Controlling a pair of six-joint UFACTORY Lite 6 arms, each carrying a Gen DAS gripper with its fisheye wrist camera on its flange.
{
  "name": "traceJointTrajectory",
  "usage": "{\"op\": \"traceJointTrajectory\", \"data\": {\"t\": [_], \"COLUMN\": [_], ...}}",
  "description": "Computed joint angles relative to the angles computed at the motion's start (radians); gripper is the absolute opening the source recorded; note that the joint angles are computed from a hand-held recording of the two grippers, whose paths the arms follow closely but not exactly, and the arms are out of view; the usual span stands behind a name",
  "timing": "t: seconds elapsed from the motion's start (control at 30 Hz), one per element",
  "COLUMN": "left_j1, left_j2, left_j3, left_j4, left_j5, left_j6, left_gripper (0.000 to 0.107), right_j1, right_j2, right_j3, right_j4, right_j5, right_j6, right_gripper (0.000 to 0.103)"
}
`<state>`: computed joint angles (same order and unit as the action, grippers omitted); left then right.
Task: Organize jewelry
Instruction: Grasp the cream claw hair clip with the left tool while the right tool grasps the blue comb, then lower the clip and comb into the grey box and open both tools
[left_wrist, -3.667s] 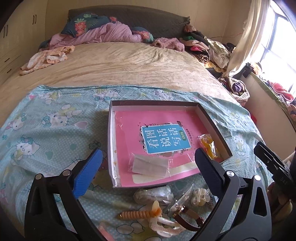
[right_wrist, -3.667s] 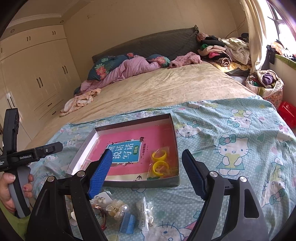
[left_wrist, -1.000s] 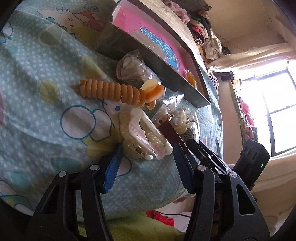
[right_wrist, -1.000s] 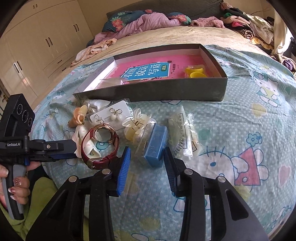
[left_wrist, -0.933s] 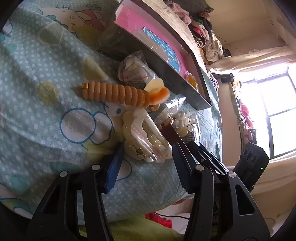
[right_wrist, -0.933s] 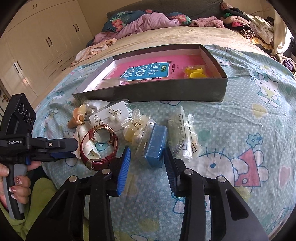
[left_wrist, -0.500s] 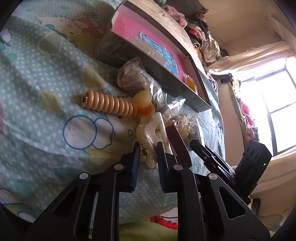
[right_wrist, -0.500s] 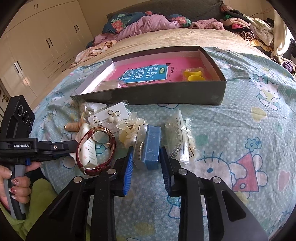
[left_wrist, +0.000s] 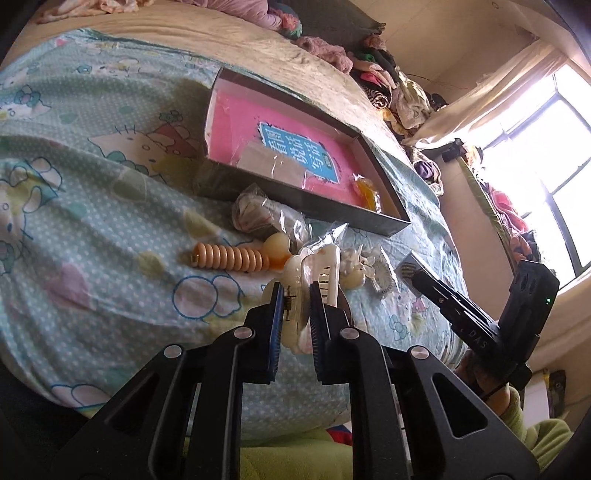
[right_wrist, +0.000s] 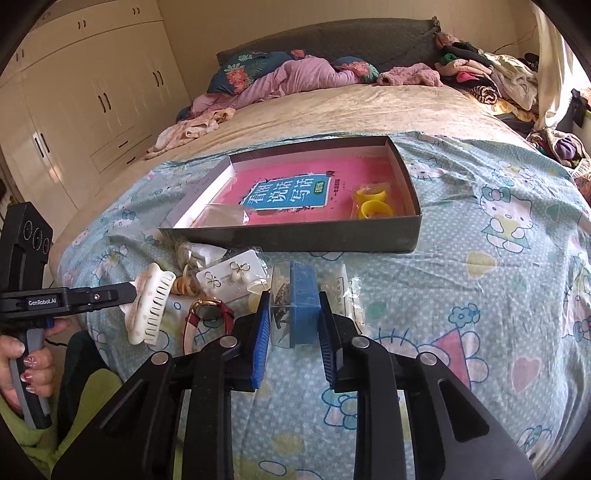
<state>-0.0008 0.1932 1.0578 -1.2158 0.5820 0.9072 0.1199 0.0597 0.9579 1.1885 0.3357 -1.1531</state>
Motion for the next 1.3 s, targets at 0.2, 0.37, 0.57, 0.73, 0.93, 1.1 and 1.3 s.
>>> {"op": "traceJointTrajectory", "data": {"t": [0.2, 0.37, 0.57, 0.73, 0.93, 1.1, 1.3], "left_j1": [0.017, 0.026, 0.040, 0.043, 0.030, 0.012, -0.014], "left_j2": [-0.010, 0.002, 0.053, 0.100, 0.181, 0.251, 0.355], "left_j3": [0.060, 0.118, 0.228, 0.323, 0.454, 0.557, 0.687], "left_j4": [0.050, 0.094, 0.158, 0.194, 0.261, 0.334, 0.445], "left_j5": [-0.011, -0.018, -0.016, -0.022, -0.044, -0.060, -0.081], "left_j6": [-0.046, -0.082, -0.130, -0.172, -0.245, -0.318, -0.420], "left_gripper": [0.007, 0.007, 0.007, 0.007, 0.007, 0.007, 0.007], "right_j1": [0.003, 0.003, 0.011, 0.011, 0.001, -0.006, -0.014], "right_j2": [-0.021, -0.015, 0.032, 0.078, 0.133, 0.179, 0.239], "right_j3": [0.027, 0.068, 0.151, 0.213, 0.283, 0.340, 0.404], "right_j4": [-0.012, -0.006, 0.006, 0.021, 0.026, 0.029, 0.031], "right_j5": [0.005, 0.011, 0.009, 0.007, 0.016, 0.016, 0.010], "right_j6": [0.006, 0.000, -0.010, -0.018, -0.020, -0.021, -0.017], "right_gripper": [0.023, 0.023, 0.023, 0.023, 0.023, 0.023, 0.023]}}
